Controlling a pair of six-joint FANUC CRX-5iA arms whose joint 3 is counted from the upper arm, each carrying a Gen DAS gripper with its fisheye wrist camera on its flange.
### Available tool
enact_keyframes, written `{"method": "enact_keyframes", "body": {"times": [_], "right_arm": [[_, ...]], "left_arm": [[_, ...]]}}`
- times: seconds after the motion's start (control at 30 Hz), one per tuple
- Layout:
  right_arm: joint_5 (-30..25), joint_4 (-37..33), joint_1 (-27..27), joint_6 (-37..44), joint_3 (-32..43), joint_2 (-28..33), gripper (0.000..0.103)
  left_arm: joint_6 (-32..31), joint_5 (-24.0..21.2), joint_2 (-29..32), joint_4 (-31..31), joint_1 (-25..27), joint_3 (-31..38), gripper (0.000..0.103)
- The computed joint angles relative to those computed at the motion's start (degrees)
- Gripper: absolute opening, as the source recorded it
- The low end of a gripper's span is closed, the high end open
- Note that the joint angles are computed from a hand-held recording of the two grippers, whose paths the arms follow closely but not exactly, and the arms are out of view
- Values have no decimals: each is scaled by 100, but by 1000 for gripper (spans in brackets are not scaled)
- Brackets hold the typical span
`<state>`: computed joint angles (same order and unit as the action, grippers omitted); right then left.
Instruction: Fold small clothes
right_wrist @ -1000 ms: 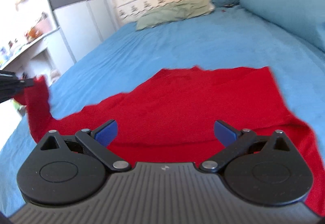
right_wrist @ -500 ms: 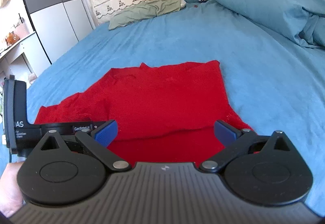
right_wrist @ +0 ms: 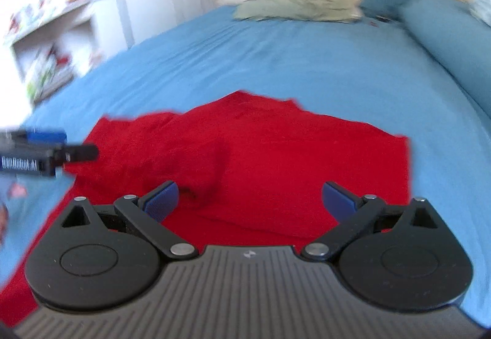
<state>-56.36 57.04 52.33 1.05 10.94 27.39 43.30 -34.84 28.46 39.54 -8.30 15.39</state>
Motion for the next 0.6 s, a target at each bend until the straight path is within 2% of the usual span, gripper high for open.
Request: {"method": "enact_keyframes", "body": {"times": [0.13, 0.17, 0.3, 0.37, 0.47, 0.6], "right_arm": [[-218, -606, -36, 1840, 1195, 775, 103], [-292, -741, -48, 2270, 1510, 985, 100], [-917, -1203, -60, 3776, 2845, 1842, 77], [-1125, -1263, -60, 4211, 3328, 2170, 74], [-1155, -1216, -87, 4375, 3653, 2415, 73], [-1356, -1300, -109, 4905, 4405, 2854, 62]], "left_arm": [[395, 5, 72, -507, 195, 27, 102], [417, 31, 60, -540, 224, -25, 102], [454, 4, 135, -602, 307, -52, 102], [393, 35, 169, -605, 318, -66, 102], [253, 57, 161, -527, 370, -134, 102], [308, 106, 212, -474, 380, -134, 101]]}}
